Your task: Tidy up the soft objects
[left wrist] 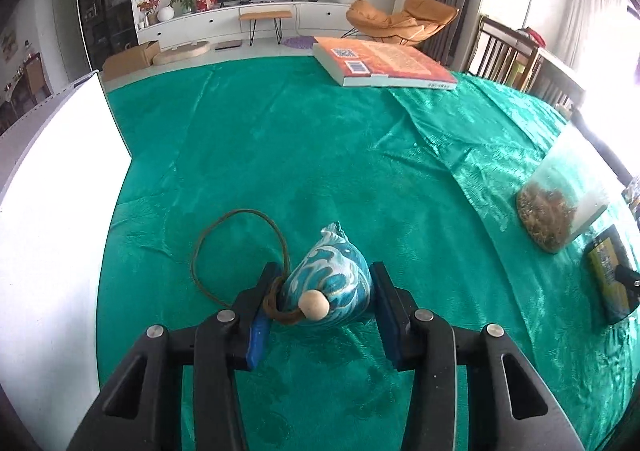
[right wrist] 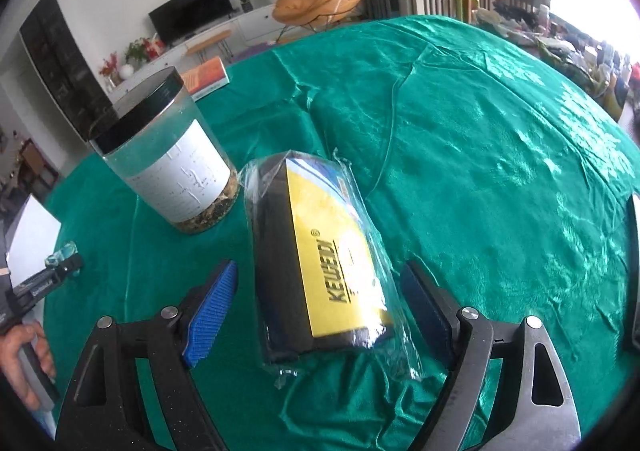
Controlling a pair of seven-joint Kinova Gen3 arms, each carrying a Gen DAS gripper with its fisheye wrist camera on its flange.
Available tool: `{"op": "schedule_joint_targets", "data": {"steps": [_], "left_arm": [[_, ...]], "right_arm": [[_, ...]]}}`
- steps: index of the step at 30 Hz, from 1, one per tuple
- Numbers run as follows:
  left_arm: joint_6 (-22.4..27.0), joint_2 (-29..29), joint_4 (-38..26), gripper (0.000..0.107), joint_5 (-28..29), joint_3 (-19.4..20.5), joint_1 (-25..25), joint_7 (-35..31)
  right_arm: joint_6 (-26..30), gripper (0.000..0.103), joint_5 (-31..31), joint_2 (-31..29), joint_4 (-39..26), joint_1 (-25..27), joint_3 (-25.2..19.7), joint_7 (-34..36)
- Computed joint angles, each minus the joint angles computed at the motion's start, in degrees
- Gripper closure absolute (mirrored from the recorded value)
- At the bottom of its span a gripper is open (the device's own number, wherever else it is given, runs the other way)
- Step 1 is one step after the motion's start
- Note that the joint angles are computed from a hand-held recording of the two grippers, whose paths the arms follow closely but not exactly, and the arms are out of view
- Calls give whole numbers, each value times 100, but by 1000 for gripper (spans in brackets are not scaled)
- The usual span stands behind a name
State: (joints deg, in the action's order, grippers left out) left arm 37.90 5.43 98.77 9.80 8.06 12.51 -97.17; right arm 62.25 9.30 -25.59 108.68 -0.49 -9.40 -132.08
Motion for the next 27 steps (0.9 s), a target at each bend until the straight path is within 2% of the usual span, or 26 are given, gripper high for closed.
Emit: {"op": "schedule_joint_targets", "data": {"steps": [1,2,5,9,11,13,17,20,22,23,25,26,27], "left_arm": [[23,-98,25,63,233,55,-129,-137],[69,-203,41,63,466,14,-153,-241],[329,-571,45,63,1165,-652,218,-638],[964,-1120,41,63,2097,-1696,701,-1453],[1430,-1451,65,63,2527,-1963,501,-1919],[1896,-1777,58,63,2706,-2269,267,-2274],[2712,-2352,-133,63,2379,-2538,-701,-2685],[3114,-2536,-323,63,1913,-2671,-1497,-2983],[3161,-2556,-387,59,1505,-2633,-1973,-3111],[3080,-2596,-325,55,1318,-2674,-2078,-3143],[2809,-2670,-149,33,986,-2766,-2230,-3077],[2623,-2738,-18,17,817,-2777,-2295,-2971],[2444,-2803,89,13,682,-2777,-2368,-2845]], "right_arm": [[174,29,-48,216,-162,-171,171,233],[325,47,-110,331,-290,-236,319,430],[394,48,-367,195,-459,-122,549,595],[587,48,-376,-162,-874,58,414,555],[831,48,-397,-196,-1305,32,209,586],[1019,48,-530,-154,-1767,-97,-64,587],[838,48,-1092,127,-2453,-641,-656,441],[195,48,-1273,606,-2732,-1438,-1037,78],[-250,48,-1207,1063,-2919,-1968,-1287,-189],[-407,48,-1141,1328,-3054,-2229,-1379,-279],[-645,47,-1009,1859,-3337,-2433,-1777,-316],[-693,46,-830,2125,-3486,-2586,-1937,-364],[-685,41,-618,2390,-3654,-2845,-1997,-431]]}}
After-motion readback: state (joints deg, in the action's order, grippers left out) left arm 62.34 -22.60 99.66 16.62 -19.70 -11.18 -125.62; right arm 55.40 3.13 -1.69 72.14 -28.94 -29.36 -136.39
